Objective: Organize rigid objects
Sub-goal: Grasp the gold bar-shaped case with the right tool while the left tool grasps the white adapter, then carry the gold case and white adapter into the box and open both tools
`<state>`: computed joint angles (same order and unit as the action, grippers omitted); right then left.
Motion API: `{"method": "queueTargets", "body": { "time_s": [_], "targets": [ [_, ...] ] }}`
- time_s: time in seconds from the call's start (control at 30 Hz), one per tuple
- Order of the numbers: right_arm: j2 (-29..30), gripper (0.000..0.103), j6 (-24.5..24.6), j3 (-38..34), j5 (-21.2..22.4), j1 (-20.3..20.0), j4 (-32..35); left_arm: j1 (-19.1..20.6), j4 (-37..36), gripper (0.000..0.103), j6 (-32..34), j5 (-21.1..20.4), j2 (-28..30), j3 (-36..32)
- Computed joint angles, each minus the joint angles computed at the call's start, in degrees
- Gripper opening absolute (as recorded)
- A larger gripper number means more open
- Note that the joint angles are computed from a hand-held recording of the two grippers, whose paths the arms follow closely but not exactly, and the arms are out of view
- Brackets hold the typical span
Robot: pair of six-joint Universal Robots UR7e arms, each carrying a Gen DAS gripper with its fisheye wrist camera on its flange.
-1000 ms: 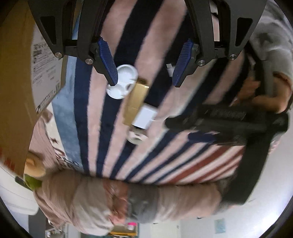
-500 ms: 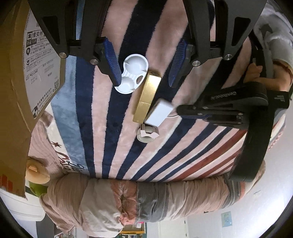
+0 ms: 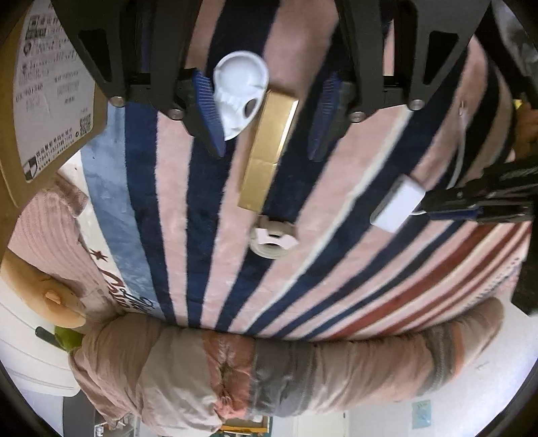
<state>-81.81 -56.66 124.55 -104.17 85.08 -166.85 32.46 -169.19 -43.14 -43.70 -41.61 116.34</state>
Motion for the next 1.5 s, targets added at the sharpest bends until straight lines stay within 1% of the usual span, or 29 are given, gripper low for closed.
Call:
{"method": "queueTargets", "body": {
  "time_s": [0.03,0.07,0.1,0.13,0.17,0.2,0.3,0.37,0.43,0.47,0.53,0.63,0.67,0.77,0.8,0.87,0.97,1.07,1.17,1.27,1.37,1.43,1.5],
  "targets": [
    [0.6,0.035,-0.5,-0.3,-0.3,0.1,-0.5,0.1,0.0,0.055,0.8,0.0,0.7,-0.9],
    [1.1,0.027,-0.8,-0.6,-0.6,0.1,-0.5,0.3,-0.9,0.060,2.0,-0.2,1.5,-1.8],
    [1.4,0.023,-0.8,-1.2,-0.7,0.1,0.5,0.6,-2.4,0.061,3.3,-0.9,2.3,-2.6],
    [1.7,0.022,-0.2,-1.9,-0.6,0.1,2.0,0.9,-3.5,0.061,4.2,-1.7,2.6,-3.0],
    [1.8,0.021,0.0,-2.0,-0.5,0.1,2.2,1.1,-4.3,0.062,4.9,-2.6,3.0,-3.4],
    [2.0,0.020,-0.2,-2.0,-0.7,0.2,1.9,1.2,-3.4,0.062,5.2,-3.0,3.3,-4.0],
    [1.8,0.017,0.1,-2.2,-0.4,0.2,2.6,0.6,0.6,0.062,4.9,-1.8,3.7,-5.0],
    [1.1,0.016,0.4,-2.3,0.0,-0.1,4.2,0.4,-0.7,0.062,5.1,-2.3,3.5,-4.4],
    [0.3,0.015,0.4,-2.2,0.6,-0.3,5.9,0.6,-4.0,0.062,5.9,-3.7,3.3,-3.5],
    [-0.3,0.014,0.3,-2.2,1.0,-0.4,7.1,0.5,-4.2,0.062,5.6,-3.4,3.3,-3.3],
    [-1.1,0.014,0.7,-2.3,1.8,-0.6,9.3,0.4,-1.0,0.062,4.4,-1.7,3.7,-4.3],
    [-1.8,0.014,1.5,-2.4,2.6,-0.5,12.2,0.5,1.7,0.062,3.9,-0.1,5.0,-6.1],
    [-2.2,0.014,1.5,-2.5,3.1,-0.5,13.3,0.4,2.7,0.061,3.5,0.8,5.5,-6.8],
    [-2.4,0.014,1.4,-2.0,2.6,-0.3,13.2,0.6,7.0,0.048,1.8,2.8,6.2,-8.2],
    [-2.4,0.014,1.3,-1.9,2.4,-0.2,13.0,0.6,7.5,0.046,1.4,3.4,6.4,-8.4],
    [-1.9,0.014,1.0,-2.0,1.1,0.1,13.2,0.7,6.7,0.044,1.5,3.6,6.4,-8.3],
    [-1.7,0.014,0.2,-1.6,0.7,0.2,12.2,0.7,7.2,0.041,1.0,3.9,6.3,-8.5],
    [-2.3,0.014,0.6,-1.3,1.0,0.3,11.8,0.1,6.9,0.040,0.8,4.6,5.9,-8.1],
    [-4.2,0.014,0.1,-1.1,2.4,0.7,13.0,-0.9,7.4,0.040,-0.6,5.6,4.5,-6.9],
    [-7.8,0.014,0.2,-1.3,5.3,1.4,16.1,-2.3,7.7,0.040,-0.5,6.3,2.7,-6.3],
    [-11.1,0.014,-0.3,-1.1,7.9,2.4,16.9,-4.3,11.0,0.040,-1.0,7.8,0.6,-6.9],
    [-13.5,0.014,0.3,-1.5,10.6,2.8,19.1,-5.4,12.4,0.040,-0.6,8.6,-0.4,-7.6],
    [-15.5,0.013,0.6,-2.2,12.9,3.2,20.4,-7.3,14.7,0.040,0.0,10.3,-1.1,-9.2]
  ]
}}
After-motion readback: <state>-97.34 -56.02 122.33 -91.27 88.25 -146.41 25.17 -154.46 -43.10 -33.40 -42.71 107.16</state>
